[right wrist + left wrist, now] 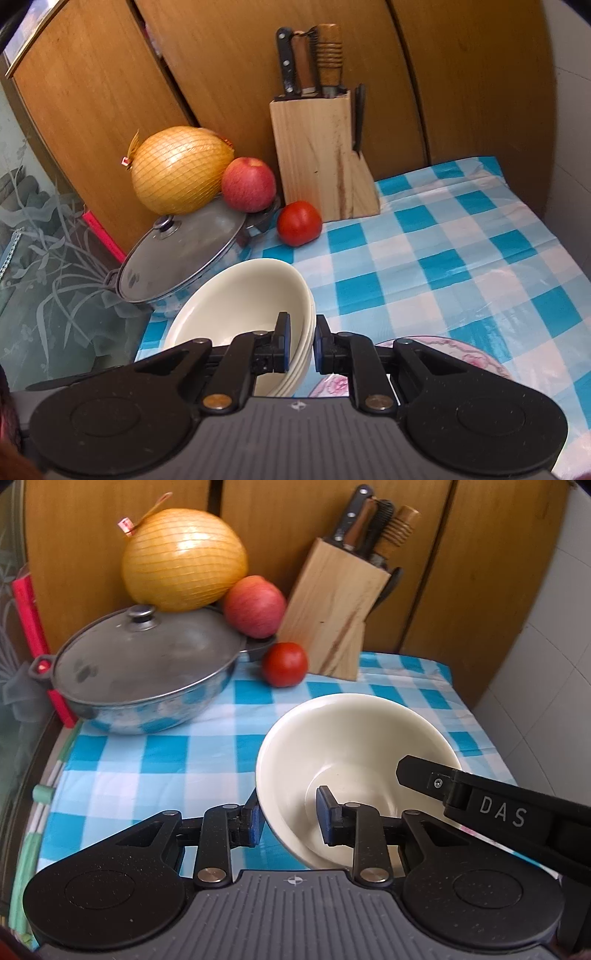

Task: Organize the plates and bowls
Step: 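Lift the nested cream bowls with both tools toward the floral plate stack, then lower the nested cream bowls into the pink floral deep dish with both tools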

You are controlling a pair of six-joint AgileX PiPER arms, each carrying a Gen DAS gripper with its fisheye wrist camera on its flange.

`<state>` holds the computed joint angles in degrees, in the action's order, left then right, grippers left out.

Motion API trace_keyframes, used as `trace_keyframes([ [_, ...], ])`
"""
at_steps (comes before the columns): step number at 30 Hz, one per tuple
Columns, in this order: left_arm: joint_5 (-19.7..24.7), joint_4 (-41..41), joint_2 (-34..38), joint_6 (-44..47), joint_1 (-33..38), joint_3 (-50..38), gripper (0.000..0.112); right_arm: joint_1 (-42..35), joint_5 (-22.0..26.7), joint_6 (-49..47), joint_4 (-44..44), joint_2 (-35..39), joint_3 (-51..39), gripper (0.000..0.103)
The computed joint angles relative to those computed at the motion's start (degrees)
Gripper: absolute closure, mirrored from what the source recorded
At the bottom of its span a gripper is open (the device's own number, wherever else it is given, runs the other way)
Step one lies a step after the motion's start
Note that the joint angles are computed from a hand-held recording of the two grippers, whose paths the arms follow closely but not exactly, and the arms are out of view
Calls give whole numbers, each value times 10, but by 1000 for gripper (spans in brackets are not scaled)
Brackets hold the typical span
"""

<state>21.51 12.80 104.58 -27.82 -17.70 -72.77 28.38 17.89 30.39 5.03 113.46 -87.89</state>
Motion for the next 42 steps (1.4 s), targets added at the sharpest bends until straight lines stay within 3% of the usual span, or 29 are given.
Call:
trace_keyframes([
  [10,6,40,16,-38,-44,-27,74,-22,-22,39,-34,-38,58,89],
  [25,15,-5,35,22,-87,-53,75,-52,-40,101,-81,-99,157,89],
  [42,18,-27,0,58,-114,15,73,-28,-52,173,-118,-164,269,89],
])
